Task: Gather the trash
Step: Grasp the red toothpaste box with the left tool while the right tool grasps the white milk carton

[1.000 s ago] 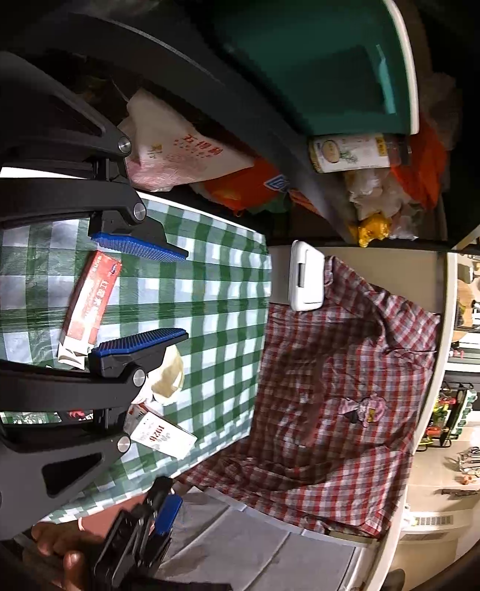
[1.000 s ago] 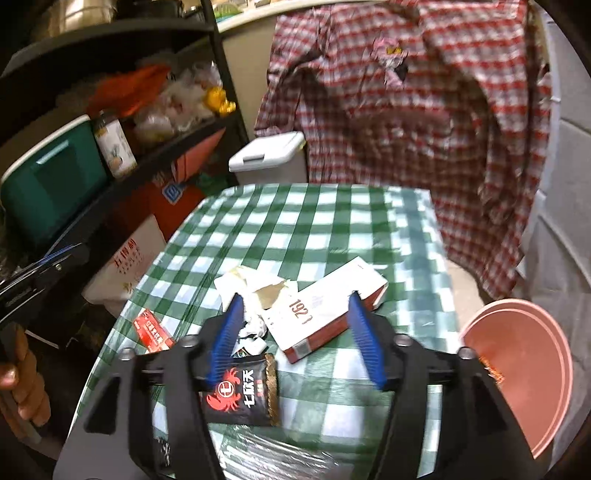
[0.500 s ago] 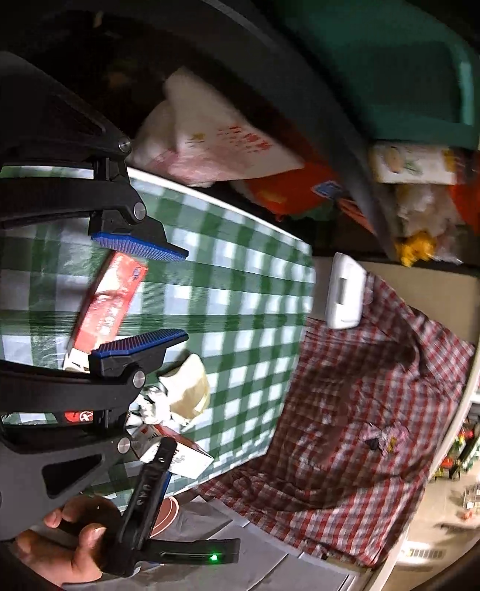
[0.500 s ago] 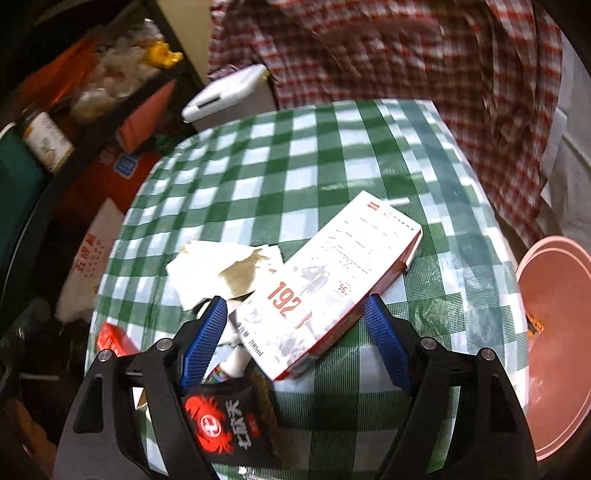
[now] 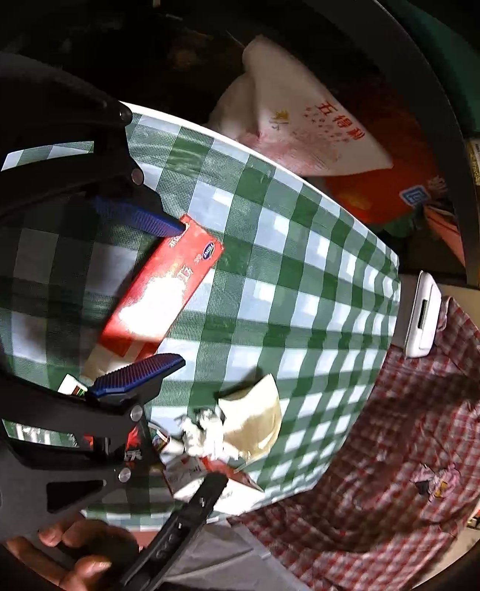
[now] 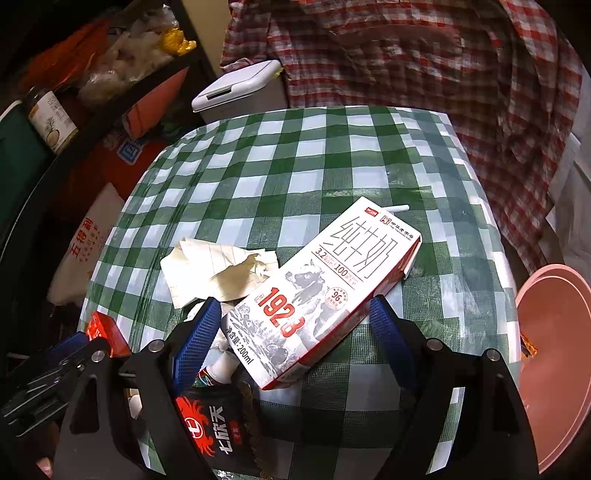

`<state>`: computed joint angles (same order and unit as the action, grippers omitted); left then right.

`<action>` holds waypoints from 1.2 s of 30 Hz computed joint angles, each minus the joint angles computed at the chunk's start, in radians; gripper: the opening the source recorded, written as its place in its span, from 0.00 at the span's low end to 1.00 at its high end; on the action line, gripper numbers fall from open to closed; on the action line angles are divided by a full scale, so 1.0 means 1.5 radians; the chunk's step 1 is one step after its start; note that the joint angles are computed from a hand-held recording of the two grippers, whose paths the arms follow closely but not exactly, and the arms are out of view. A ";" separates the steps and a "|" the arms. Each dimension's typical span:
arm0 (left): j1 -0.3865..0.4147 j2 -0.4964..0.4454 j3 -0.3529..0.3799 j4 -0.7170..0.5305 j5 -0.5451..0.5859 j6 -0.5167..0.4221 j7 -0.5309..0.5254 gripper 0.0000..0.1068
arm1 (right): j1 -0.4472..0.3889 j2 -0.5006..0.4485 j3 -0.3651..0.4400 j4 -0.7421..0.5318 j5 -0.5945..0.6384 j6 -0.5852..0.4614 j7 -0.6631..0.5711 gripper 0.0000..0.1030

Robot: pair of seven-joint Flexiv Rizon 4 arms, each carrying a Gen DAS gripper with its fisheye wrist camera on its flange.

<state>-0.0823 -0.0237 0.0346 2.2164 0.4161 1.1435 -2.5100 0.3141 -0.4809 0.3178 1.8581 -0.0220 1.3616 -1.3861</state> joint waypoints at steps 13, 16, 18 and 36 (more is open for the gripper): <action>-0.006 -0.012 -0.005 -0.022 -0.018 -0.053 0.036 0.57 | 0.037 0.009 -0.050 0.016 -0.069 0.013 0.015 0.80; -0.006 -0.014 -0.001 -0.034 0.003 -0.067 0.033 0.50 | 0.017 0.014 -0.042 0.017 -0.068 -0.001 0.005 0.80; -0.005 -0.011 0.003 -0.034 0.006 -0.071 0.028 0.50 | 0.003 0.015 -0.035 0.012 -0.059 -0.015 -0.001 0.80; 0.001 -0.008 0.003 -0.025 -0.007 -0.074 0.054 0.50 | 0.038 0.019 -0.093 0.024 -0.098 -0.030 0.051 0.76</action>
